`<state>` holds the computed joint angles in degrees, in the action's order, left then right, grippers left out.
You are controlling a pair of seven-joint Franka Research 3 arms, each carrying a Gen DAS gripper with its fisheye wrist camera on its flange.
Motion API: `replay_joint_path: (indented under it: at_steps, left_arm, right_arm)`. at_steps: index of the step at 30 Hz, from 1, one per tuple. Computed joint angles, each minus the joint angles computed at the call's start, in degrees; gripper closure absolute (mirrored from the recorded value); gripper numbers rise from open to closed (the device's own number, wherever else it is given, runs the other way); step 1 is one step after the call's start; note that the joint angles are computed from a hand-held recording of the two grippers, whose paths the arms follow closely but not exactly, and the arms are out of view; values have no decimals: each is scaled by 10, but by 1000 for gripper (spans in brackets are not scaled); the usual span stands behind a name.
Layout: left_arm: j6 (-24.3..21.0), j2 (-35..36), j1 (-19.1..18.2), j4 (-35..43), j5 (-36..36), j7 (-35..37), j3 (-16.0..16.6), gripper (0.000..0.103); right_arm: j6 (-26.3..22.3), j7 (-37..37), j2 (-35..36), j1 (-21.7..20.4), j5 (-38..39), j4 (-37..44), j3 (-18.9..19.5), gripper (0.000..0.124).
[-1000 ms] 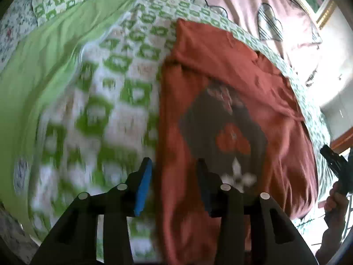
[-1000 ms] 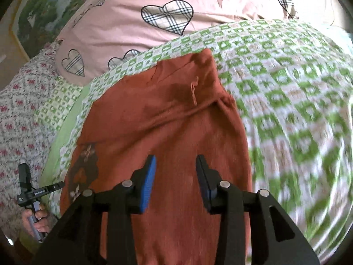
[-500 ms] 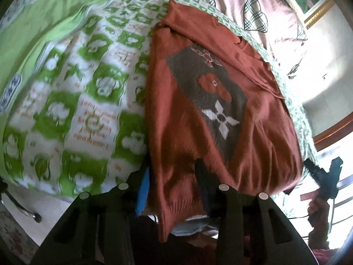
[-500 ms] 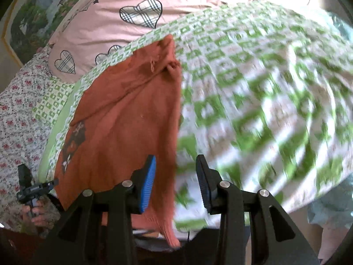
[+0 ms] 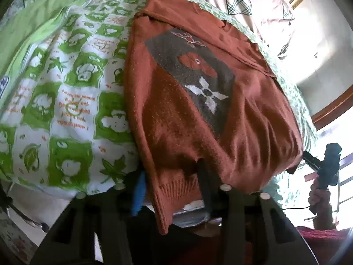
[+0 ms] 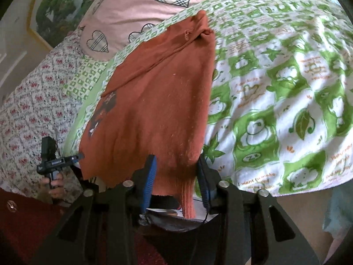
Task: Fold small clothes
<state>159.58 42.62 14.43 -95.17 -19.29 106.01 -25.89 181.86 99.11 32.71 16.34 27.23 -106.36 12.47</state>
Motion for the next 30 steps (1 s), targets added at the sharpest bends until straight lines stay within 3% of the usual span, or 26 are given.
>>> replay_joint_path:
  at_steps: [2,4,10,15,21,25,28,30]
  left_arm:
    - [-1,1,-1,4,2,-2,3,89]
    - [-3,1,10,1,-4,4,-4,94]
    - [27,-12,65,-42,-56,57,-61,99]
    - [47,-6,123,-46,-119,118,-135,99]
    - [56,15,143,9,-169,166,-177,100]
    - [60,43,129,82,-183,184,-181,100]
    - [48,84,90,178,-175,169,-159,100]
    - [33,115,47,258,-156,144,-125,100]
  right_arm:
    - [-13,-11,12,-17,1,17,21,114]
    - [-4,-25,18,-30,4,20,42,115]
    - [72,-82,41,-157,10,6,201,115]
    - [136,-61,75,-240,-53,2,295,116]
    - [158,-27,109,-252,-121,57,307,116]
    - [141,-10,140,-240,-163,125,293,116]
    - [112,3,169,-216,-185,202,264,116]
    - [80,6,192,-185,-181,272,227,116]
